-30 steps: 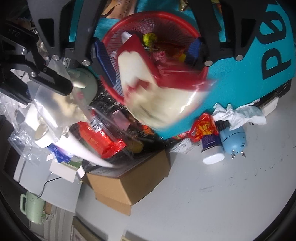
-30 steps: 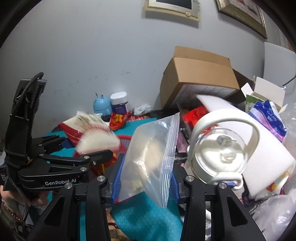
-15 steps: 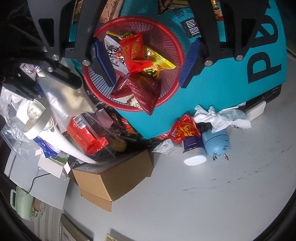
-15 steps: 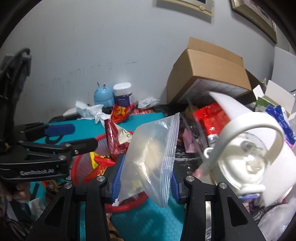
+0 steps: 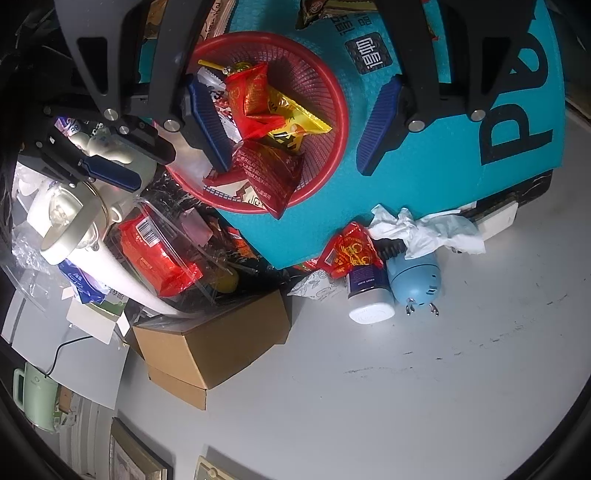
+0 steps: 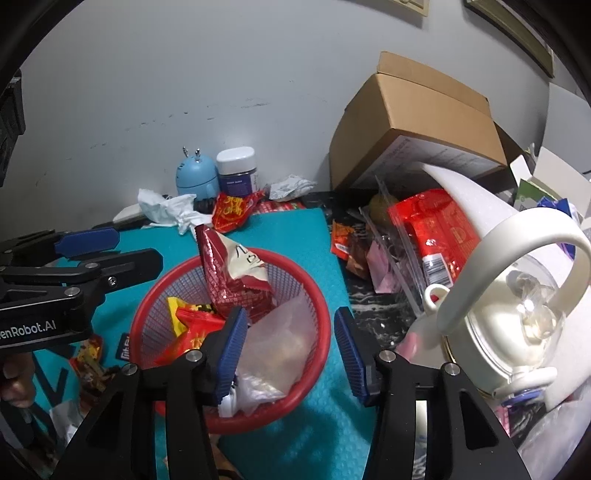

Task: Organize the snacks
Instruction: 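Withdraw both grippers from the basket back over the remaining snacks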

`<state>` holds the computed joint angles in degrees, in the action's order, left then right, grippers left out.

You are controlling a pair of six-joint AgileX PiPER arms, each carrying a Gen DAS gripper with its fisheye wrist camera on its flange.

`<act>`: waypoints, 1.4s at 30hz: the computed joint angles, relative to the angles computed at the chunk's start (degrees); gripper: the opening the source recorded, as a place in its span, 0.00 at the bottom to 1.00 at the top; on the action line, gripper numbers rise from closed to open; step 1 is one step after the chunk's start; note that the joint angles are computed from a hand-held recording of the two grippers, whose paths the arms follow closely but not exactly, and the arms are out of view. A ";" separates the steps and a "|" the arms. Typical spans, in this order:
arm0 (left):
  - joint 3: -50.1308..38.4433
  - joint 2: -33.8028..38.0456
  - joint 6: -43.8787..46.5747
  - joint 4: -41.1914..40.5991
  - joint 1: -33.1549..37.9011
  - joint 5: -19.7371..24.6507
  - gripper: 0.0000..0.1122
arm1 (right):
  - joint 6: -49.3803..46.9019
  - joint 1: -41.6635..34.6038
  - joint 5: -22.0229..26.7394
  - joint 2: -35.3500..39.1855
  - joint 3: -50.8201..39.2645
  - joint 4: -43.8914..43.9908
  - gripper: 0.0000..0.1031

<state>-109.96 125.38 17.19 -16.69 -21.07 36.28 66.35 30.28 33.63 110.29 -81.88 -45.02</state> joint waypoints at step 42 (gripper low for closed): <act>31.23 -34.93 17.81 -17.11 -1.88 -10.46 0.62 | 14.70 24.24 29.00 -21.82 4.08 -19.40 0.50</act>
<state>-78.73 90.44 35.00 -33.80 -22.95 25.81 81.05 54.52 62.63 88.47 -77.80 -64.42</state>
